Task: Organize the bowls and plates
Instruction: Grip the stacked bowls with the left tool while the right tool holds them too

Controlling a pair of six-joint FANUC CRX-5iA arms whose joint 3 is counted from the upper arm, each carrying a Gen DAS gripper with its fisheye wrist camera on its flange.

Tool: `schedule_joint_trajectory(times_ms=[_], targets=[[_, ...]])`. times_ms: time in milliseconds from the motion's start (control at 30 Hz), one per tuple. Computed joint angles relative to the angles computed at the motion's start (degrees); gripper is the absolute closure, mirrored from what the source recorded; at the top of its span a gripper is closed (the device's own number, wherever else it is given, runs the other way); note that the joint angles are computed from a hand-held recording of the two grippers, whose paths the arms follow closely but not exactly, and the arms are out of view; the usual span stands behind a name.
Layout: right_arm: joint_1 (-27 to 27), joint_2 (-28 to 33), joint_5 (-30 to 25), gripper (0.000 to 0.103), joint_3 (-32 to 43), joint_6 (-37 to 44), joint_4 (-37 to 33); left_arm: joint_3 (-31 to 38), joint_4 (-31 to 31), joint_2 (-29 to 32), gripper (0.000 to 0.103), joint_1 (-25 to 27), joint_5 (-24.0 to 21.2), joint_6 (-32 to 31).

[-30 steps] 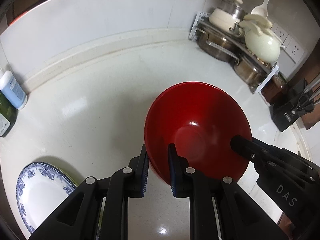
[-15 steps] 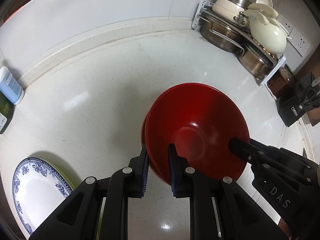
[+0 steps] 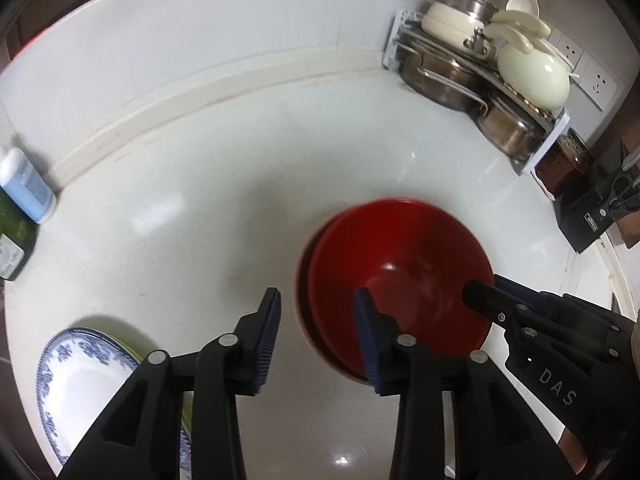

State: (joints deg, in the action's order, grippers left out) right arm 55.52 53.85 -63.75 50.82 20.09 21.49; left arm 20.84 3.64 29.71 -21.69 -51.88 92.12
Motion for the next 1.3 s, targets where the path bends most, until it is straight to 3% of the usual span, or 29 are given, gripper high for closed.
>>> schedule_joint_trajectory(times_ms=[33,167,400,567,867,967,1200,1300], targets=[[-0.02,-0.19,0.21,0.086,-0.33,-0.01,0.06,-0.1,-0.42,-0.31,0.063,0.02,0.31,0.19],[0.41,-2.44,2.52,0.067,-4.81,-2.89,3.81,-0.63,-0.54,-1.34,0.057,0.56,1.38,0.66],[0.49,-5.18,6.17,0.067,-10.19,-9.65,8.66,1.09,-5.97,-1.17,0.052,0.26,1.16,4.22],[-0.04,-3.9,5.26,0.067,-8.0,-8.28,5.02,2.57,-6.06,0.57,0.052,0.2,-0.66,4.28],[-1.43,-3.29,7.95,0.067,-8.36,-7.84,-0.68,4.26,0.3,4.36,0.052,0.74,-2.43,-0.02],[-2.12,-3.26,9.2,0.067,-8.41,-6.98,-3.29,6.12,-0.34,6.03,0.055,0.5,-4.11,0.72],[-2.59,-1.33,6.87,0.068,-4.73,-5.08,-6.23,7.22,3.12,8.41,0.072,1.01,-6.43,0.54],[-2.93,-0.79,6.73,0.074,-3.43,-3.32,-7.91,7.41,4.33,9.08,0.076,1.25,-7.05,0.13]])
